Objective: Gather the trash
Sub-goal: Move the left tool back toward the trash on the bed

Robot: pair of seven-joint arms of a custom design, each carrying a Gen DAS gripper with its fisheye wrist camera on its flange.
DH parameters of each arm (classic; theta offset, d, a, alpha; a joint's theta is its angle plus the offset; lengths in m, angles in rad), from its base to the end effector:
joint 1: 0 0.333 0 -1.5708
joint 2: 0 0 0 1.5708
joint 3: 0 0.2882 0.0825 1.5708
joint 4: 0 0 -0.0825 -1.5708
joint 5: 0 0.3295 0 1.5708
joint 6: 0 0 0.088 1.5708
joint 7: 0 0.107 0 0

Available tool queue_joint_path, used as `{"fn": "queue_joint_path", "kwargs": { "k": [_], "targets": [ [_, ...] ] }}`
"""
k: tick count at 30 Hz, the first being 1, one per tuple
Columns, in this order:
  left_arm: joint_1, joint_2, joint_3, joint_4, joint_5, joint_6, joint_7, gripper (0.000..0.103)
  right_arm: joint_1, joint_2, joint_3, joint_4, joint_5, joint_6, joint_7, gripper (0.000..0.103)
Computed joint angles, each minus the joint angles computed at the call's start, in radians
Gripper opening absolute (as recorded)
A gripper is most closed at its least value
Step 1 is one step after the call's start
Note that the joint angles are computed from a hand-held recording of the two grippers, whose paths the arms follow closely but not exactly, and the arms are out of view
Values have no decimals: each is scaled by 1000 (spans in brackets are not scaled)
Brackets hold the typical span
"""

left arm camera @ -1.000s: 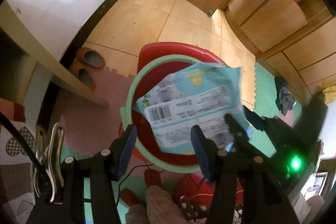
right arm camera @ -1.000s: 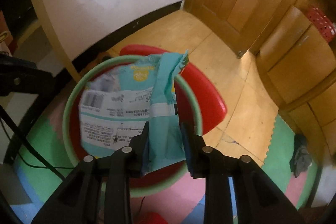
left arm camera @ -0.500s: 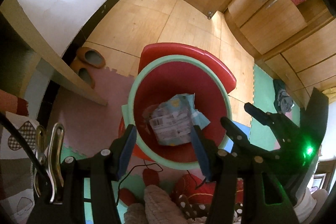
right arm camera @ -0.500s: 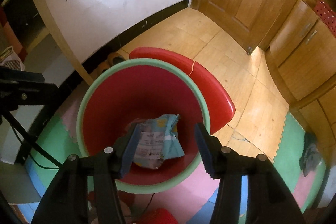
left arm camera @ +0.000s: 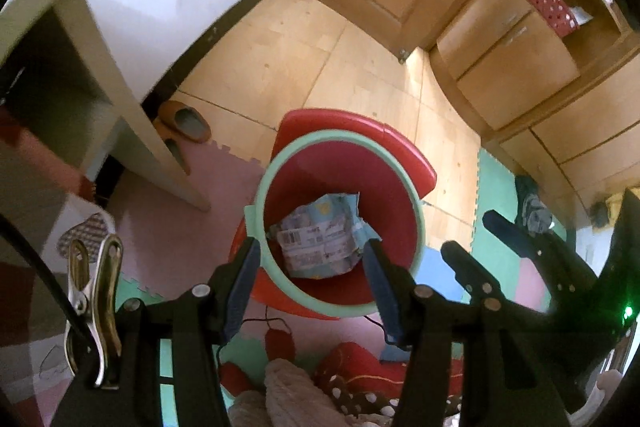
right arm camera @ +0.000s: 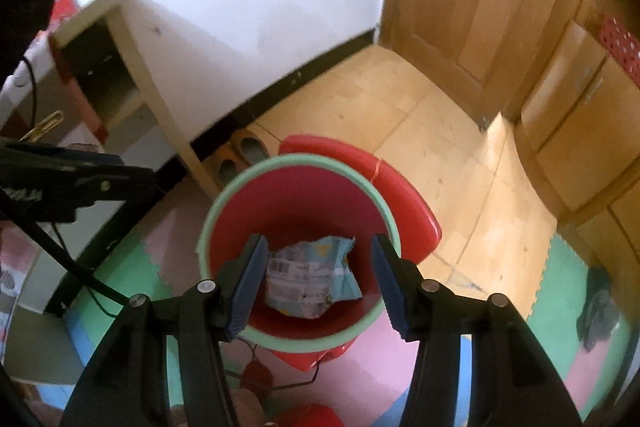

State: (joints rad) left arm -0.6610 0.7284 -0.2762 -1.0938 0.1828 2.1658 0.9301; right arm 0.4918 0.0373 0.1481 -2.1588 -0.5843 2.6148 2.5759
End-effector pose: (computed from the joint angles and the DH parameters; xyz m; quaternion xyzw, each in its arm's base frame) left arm 0.4777 -0.5263 0.4313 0.5954 -0.7824 0.1823 0.0005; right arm 0.4184 0.3261 0.4273 -0.7066 0.6514 -0.1833 0.2067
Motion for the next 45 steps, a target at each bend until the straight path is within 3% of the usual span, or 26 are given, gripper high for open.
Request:
{"fn": "queue_joint_path", "kwargs": {
  "k": [14, 22, 34, 45],
  "targets": [
    [71, -332, -14, -374, 47, 107, -156, 56, 26, -45, 53, 93, 1, 36, -98, 55],
    [132, -545, -33, -572, 59, 120, -225, 56, 85, 9, 67, 240, 10, 18, -160, 55],
    [223, -865, -38, -829, -3, 91, -260, 56, 218, 126, 47, 484, 21, -31, -246, 55],
    [288, -1152, -16, -987, -9, -30, -292, 56, 369, 299, 17, 776, 108, -91, -388, 55]
  ]
}}
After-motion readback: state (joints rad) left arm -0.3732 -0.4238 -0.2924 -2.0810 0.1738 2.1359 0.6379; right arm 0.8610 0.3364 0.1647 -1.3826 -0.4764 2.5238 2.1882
